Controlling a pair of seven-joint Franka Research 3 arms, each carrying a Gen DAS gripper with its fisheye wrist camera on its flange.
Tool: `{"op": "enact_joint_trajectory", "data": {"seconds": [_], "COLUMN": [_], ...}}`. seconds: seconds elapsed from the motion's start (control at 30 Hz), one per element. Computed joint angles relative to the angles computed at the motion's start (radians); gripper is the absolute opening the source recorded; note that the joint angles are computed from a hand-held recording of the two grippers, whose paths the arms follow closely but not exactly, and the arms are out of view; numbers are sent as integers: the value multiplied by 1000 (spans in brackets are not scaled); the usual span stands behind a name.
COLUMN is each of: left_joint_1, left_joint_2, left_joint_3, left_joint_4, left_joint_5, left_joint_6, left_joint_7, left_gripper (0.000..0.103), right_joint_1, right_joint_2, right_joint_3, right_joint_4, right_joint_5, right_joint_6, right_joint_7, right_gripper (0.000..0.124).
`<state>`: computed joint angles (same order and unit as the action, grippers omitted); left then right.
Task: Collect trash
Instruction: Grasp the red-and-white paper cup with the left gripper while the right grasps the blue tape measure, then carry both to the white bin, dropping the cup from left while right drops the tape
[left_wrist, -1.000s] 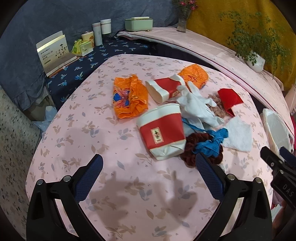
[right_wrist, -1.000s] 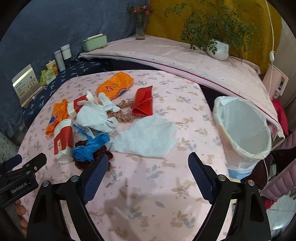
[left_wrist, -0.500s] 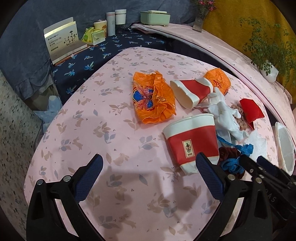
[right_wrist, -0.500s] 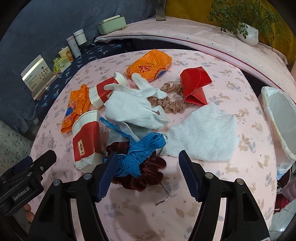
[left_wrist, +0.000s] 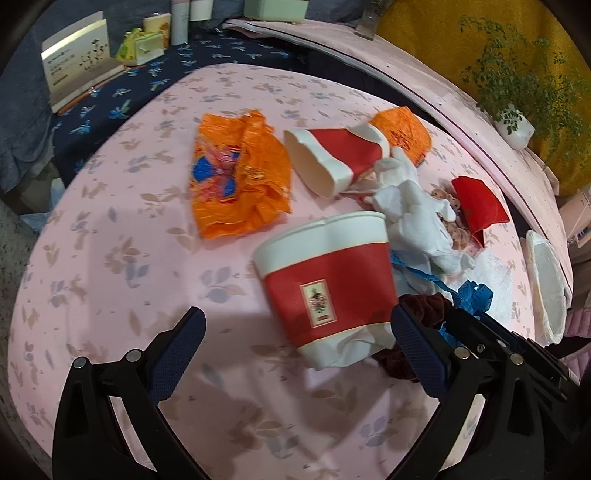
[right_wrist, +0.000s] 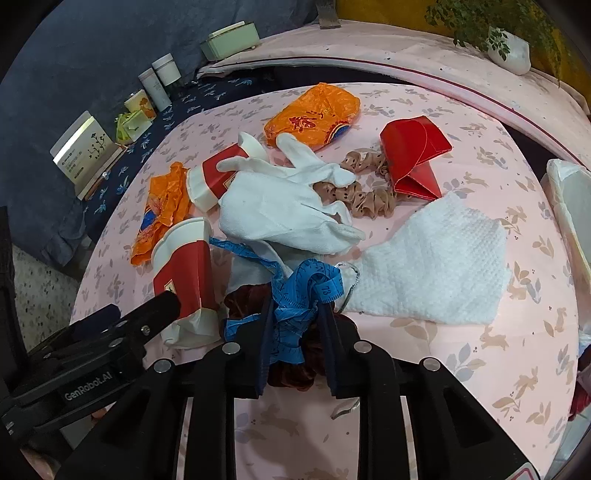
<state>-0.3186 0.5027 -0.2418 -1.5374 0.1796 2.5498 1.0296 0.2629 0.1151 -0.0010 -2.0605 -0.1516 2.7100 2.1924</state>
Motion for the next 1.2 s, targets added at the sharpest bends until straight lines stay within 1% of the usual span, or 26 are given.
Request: {"op": "enact_joint_trajectory", "data": {"seconds": [0.1,0.2,0.27,0.3,0.37,0.4,0.47,0.6,0.77,0.9,1.03,1.2], "left_joint_1": [0,-6,-11,-11,-11,-9,-14,-25,-31,-59,-93,-157], "left_joint_2": [40,74,92,97,105,105,97,52,-2,-13,0,48], "left_joint_3": [-10,-11,-9,-11,-15,-20,-14,0,-10,-13,-23,-26], "left_joint_4": [50,93,115,119,129,128,119,65,29,56,107,209], "left_joint_5": [-20,-37,-41,-46,-54,-62,-59,-28,-12,19,38,69], "left_joint_6": [-25,-47,-60,-57,-63,-61,-53,-4,31,37,31,3], "left_joint_7": [8,3,-3,-4,0,5,-4,-25,-34,-30,-13,10], "left_gripper": [96,96,94,91,75,72,72,71,71,71,71,71], "right_joint_1": [-3,-9,-21,-27,-39,-43,-52,-70,-99,-135,-187,-275], "right_joint_2": [-30,-53,-64,-68,-78,-84,-96,-123,-172,-223,-286,-369], "right_joint_3": [-9,-16,-14,-12,-7,-5,0,10,25,41,62,91], "right_joint_4": [-23,-31,-35,-37,-48,-54,-63,-87,-121,-154,-198,-261], "right_joint_5": [-34,-126,-154,-158,-159,-167,-184,-197,-237,-274,-315,-360], "right_joint_6": [17,7,-1,-3,-1,0,-5,4,19,32,42,51], "right_joint_7": [30,104,128,135,141,149,159,169,208,240,277,315], "right_gripper": [21,21,21,21,21,21,21,21,21,21,21,21]}}
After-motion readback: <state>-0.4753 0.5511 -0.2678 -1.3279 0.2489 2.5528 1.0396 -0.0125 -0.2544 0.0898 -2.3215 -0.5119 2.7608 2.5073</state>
